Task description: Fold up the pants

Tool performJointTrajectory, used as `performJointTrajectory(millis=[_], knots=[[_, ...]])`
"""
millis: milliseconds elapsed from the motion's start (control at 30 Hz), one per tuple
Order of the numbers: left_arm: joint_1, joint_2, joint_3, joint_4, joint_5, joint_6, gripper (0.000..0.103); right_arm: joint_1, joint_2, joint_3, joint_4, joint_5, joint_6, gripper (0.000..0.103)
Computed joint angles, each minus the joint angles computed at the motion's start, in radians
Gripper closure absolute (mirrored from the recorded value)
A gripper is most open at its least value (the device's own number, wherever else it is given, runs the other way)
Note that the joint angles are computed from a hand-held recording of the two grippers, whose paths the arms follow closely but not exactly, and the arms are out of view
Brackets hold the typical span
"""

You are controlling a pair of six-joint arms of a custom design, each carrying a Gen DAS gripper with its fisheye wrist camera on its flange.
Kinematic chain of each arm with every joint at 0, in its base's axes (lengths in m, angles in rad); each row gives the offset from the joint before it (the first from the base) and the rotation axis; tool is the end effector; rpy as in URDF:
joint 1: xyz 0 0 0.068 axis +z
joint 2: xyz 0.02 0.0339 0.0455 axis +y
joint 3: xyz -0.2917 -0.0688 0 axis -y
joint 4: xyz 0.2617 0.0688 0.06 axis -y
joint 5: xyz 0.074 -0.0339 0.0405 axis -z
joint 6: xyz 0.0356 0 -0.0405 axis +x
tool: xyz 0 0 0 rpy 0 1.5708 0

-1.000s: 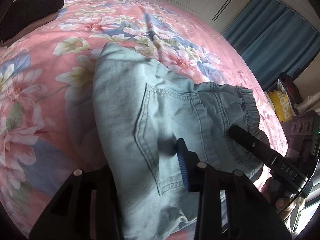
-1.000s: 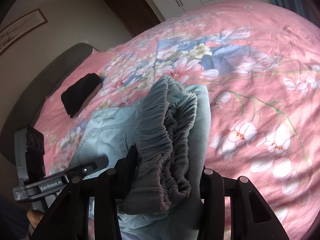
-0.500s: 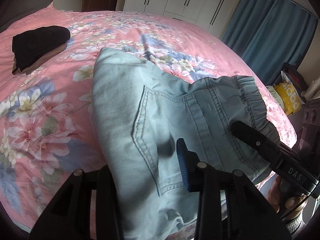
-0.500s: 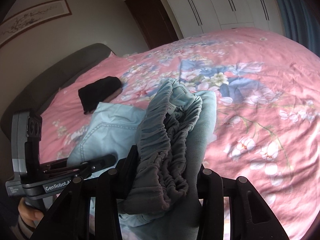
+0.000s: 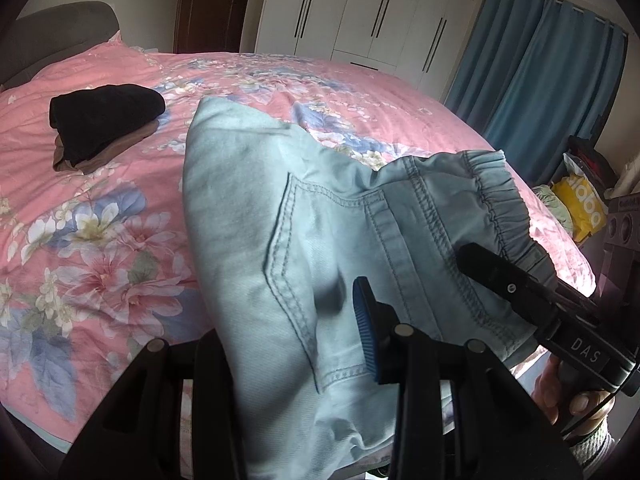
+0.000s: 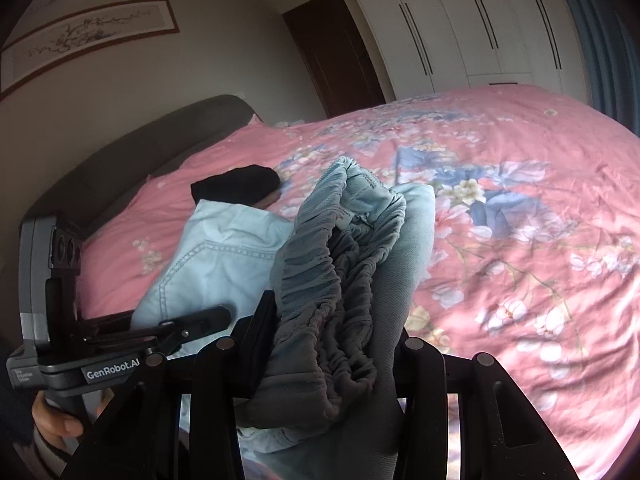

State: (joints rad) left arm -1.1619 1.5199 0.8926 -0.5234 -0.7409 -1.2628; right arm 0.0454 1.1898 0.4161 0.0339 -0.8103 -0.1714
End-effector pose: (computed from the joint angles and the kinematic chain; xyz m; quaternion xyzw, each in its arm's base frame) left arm 0.1386 -0.2594 0.2082 -0.1214 0.9067 -0.0578 0.3998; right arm 0.2121 0.0355 0.1779 -0.2491 0.8187 0.3365 0.3929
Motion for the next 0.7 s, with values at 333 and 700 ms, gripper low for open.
performJointTrajectory(millis=[333,700], knots=[[0.041,-0.036,0.022,-0.014,-0.052,0.094,0.067,0.055,-0.017,0.023,0.075,0.032,0.056,0.059],[0.125,-0.061,0.036,0.030,-0.051,0.229,0.067,0.111,0.064,0.081,0.193,0.078,0.118,0.059]])
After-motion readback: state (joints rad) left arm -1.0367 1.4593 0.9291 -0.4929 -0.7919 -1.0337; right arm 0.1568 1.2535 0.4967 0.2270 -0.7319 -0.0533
